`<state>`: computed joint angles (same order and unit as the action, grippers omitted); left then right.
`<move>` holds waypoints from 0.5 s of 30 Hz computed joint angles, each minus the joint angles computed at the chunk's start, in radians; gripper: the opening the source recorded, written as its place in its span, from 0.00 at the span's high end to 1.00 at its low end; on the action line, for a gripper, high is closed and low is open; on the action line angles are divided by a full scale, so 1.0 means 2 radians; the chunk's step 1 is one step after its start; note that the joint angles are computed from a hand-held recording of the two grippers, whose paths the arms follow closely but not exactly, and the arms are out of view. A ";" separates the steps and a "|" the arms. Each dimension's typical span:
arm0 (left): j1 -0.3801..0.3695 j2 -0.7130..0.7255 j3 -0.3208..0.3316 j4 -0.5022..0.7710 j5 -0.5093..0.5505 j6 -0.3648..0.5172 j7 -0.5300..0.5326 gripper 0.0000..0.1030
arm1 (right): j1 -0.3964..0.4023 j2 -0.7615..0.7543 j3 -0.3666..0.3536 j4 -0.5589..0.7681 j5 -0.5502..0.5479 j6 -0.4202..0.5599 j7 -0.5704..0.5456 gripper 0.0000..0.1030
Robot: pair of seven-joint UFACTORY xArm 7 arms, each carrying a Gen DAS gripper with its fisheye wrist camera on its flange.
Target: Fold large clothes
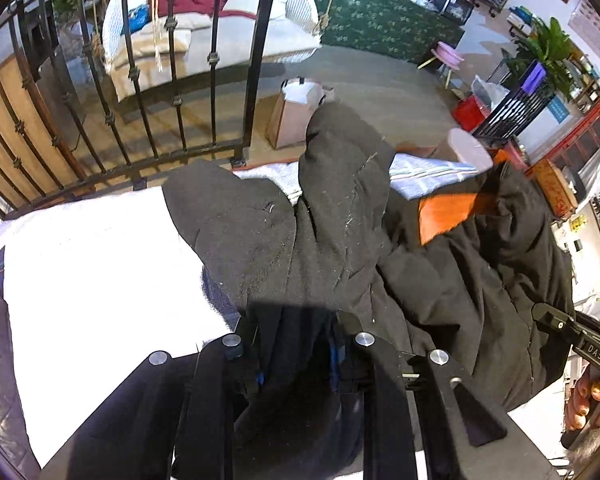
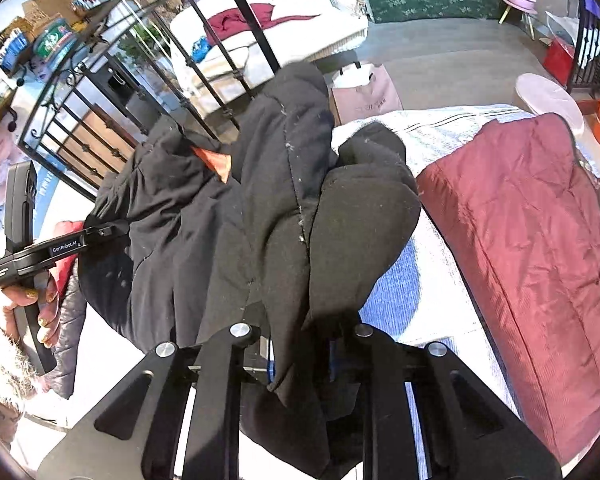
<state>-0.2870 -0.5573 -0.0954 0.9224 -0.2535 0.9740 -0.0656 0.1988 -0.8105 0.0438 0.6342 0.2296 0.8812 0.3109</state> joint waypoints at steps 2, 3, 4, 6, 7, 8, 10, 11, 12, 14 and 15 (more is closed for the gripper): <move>-0.005 -0.007 -0.006 0.013 0.004 -0.002 0.006 0.81 | -0.003 -0.038 -0.002 -0.001 0.000 0.023 0.010 0.83; -0.009 -0.006 -0.013 0.023 0.011 -0.007 0.012 0.81 | -0.006 -0.066 -0.007 -0.008 -0.004 0.040 0.008 0.83; -0.013 -0.002 -0.020 0.031 0.018 -0.014 0.019 0.81 | -0.009 -0.082 -0.006 -0.005 -0.008 0.052 0.009 0.83; -0.023 0.018 -0.030 0.058 0.022 -0.026 0.027 0.81 | -0.015 -0.125 0.005 0.001 -0.018 0.085 0.017 0.83; -0.028 0.031 -0.035 0.072 0.021 -0.033 0.027 0.81 | -0.018 -0.138 0.005 0.007 -0.024 0.093 0.016 0.83; -0.033 0.046 -0.039 0.089 0.020 -0.039 0.026 0.81 | -0.023 -0.152 0.001 0.014 -0.031 0.104 0.015 0.83; -0.046 0.083 -0.047 0.130 0.011 -0.051 0.026 0.81 | -0.041 -0.167 -0.001 0.026 -0.042 0.113 0.023 0.83; -0.056 0.106 -0.050 0.156 0.002 -0.059 0.031 0.81 | -0.054 -0.180 -0.006 0.030 -0.051 0.119 0.027 0.84; -0.066 0.132 -0.056 0.186 -0.004 -0.066 0.038 0.81 | -0.065 -0.192 -0.010 0.032 -0.058 0.124 0.030 0.84; -0.084 0.184 -0.073 0.242 -0.001 -0.082 0.047 0.81 | -0.094 -0.210 -0.021 0.053 -0.087 0.137 0.027 0.84; -0.094 0.220 -0.085 0.279 0.007 -0.090 0.051 0.81 | -0.107 -0.217 -0.027 0.061 -0.102 0.145 0.021 0.84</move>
<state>-0.4755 -0.1175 -0.2645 1.4805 -0.2397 0.7937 0.0368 -0.0147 -1.2436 -0.0104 0.7566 0.0253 1.1707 0.3532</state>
